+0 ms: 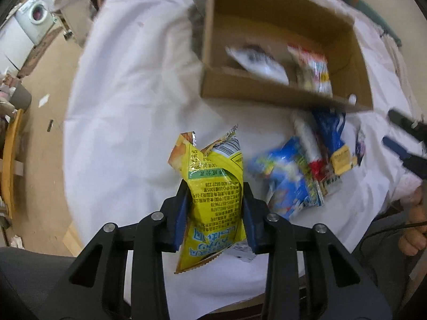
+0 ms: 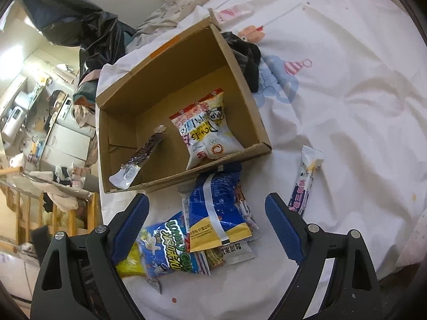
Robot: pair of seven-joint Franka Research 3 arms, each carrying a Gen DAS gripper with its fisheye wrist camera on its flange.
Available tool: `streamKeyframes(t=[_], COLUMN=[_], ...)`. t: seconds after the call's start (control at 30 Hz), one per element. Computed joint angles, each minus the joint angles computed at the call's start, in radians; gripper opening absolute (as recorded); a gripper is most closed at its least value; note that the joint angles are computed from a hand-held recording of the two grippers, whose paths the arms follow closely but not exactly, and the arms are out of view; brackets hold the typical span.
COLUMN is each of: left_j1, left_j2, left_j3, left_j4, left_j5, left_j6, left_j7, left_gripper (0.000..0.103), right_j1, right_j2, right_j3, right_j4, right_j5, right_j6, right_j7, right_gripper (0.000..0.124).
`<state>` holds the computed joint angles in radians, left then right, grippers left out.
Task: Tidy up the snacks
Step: 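Grasp the blue packet with the right tool while the left tool holds the yellow bag, then carry both bags into the box and open both tools to release them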
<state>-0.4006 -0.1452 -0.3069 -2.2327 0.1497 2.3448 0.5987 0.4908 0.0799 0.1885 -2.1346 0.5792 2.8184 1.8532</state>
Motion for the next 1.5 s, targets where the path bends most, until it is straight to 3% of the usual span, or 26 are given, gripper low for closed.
streamKeyframes(t=[0.13,0.4,0.57,0.67,0.77,0.8,1.0,1.27,1.5], left_j1=[0.027,0.028,0.036,0.032,0.031,0.032,0.034,0.036,0.033], left_j2=[-0.044,-0.012,-0.002,0.006,0.010,0.010,-0.004,-0.005,-0.017], left_j3=[0.013,0.029,0.012,0.014,0.017,0.017,0.016,0.008,-0.004], left_j4=[-0.005,-0.046,-0.027,-0.022,-0.020,-0.020,-0.033,-0.033,-0.037], left_j5=[0.052,-0.051,0.014,0.014,0.005,0.008,0.017,0.053,0.120], left_j6=[0.009,0.148,0.150,0.157,0.160,0.159,0.160,0.154,0.164], left_j7=[-0.022,-0.003,-0.031,-0.023,-0.018,-0.020,-0.035,-0.064,-0.100], left_gripper=[0.032,0.032,0.032,0.032,0.032,0.032,0.032,0.032,0.032], right_j1=[-0.007,0.018,0.030,0.036,0.041,0.041,0.019,0.002,-0.012], right_j2=[0.052,0.179,0.232,0.259,0.271,0.267,0.202,0.083,-0.009], right_j3=[-0.004,-0.021,-0.026,-0.027,-0.032,-0.033,-0.013,0.008,0.032], right_j4=[0.051,0.195,0.258,0.284,0.296,0.291,0.206,0.075,-0.026], right_j5=[0.005,-0.161,-0.222,-0.246,-0.268,-0.274,-0.218,-0.108,0.183], right_j6=[-0.081,-0.207,-0.259,-0.279,-0.291,-0.290,-0.229,-0.149,-0.096], right_j7=[0.005,0.075,0.096,0.109,0.112,0.111,0.071,-0.012,-0.225], right_gripper=[0.090,0.090,0.086,0.080,0.067,0.059,0.043,0.040,0.040])
